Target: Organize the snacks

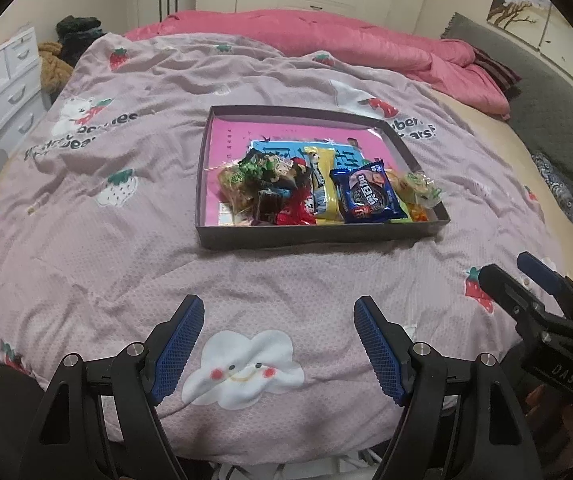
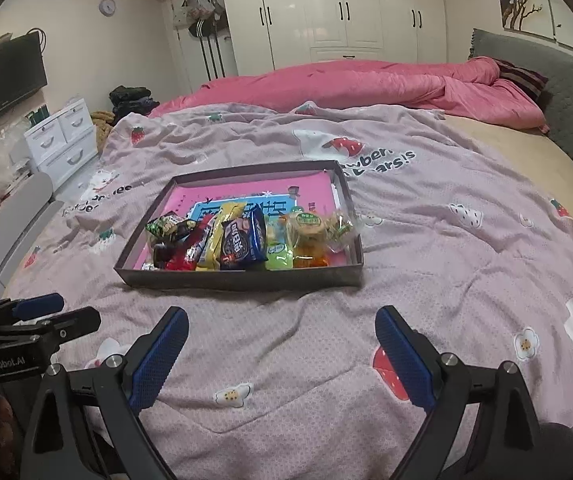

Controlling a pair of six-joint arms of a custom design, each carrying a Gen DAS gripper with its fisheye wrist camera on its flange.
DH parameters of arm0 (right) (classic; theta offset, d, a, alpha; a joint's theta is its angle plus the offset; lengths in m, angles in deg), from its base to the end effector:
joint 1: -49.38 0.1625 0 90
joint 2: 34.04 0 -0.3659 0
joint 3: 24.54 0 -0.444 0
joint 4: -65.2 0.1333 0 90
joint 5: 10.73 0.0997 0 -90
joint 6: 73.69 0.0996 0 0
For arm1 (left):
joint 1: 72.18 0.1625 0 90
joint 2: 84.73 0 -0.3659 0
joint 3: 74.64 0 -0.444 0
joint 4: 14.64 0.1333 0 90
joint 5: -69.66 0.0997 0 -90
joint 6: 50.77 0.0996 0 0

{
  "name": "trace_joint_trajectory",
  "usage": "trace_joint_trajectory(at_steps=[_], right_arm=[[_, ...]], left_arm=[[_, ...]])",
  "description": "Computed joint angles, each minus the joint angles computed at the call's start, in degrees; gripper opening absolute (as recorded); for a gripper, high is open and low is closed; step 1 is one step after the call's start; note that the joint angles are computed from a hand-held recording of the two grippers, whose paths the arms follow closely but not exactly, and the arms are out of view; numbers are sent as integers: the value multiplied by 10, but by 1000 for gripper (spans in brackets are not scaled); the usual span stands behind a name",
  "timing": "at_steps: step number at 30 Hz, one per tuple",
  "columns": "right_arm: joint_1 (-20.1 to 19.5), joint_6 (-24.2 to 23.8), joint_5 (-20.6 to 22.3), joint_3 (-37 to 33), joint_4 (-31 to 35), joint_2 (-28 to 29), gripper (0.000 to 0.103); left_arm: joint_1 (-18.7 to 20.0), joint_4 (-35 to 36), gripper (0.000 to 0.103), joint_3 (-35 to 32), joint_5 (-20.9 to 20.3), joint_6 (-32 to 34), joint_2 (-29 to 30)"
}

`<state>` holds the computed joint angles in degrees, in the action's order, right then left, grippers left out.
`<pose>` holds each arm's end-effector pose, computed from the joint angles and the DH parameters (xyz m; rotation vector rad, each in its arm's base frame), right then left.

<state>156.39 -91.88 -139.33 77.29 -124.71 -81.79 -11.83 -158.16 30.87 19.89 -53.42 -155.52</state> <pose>0.2529 -0.5833 0.0911 0.3706 -2.2935 0.9632 -0.1272 -0.6229 0.2153 0.4327 2.4464 -0.6470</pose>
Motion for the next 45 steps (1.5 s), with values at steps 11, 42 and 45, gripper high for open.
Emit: trace_joint_trajectory(at_steps=[11, 42, 45], right_arm=[[-1, -5, 10, -5, -1, 3, 95], [-1, -3, 12, -10, -1, 9, 95], [-1, -3, 12, -10, 0, 8, 95]], left_arm=[[2, -11, 79, -4, -1, 9, 4], [0, -17, 79, -5, 22, 7, 6], [0, -16, 79, -5, 21, 7, 6]])
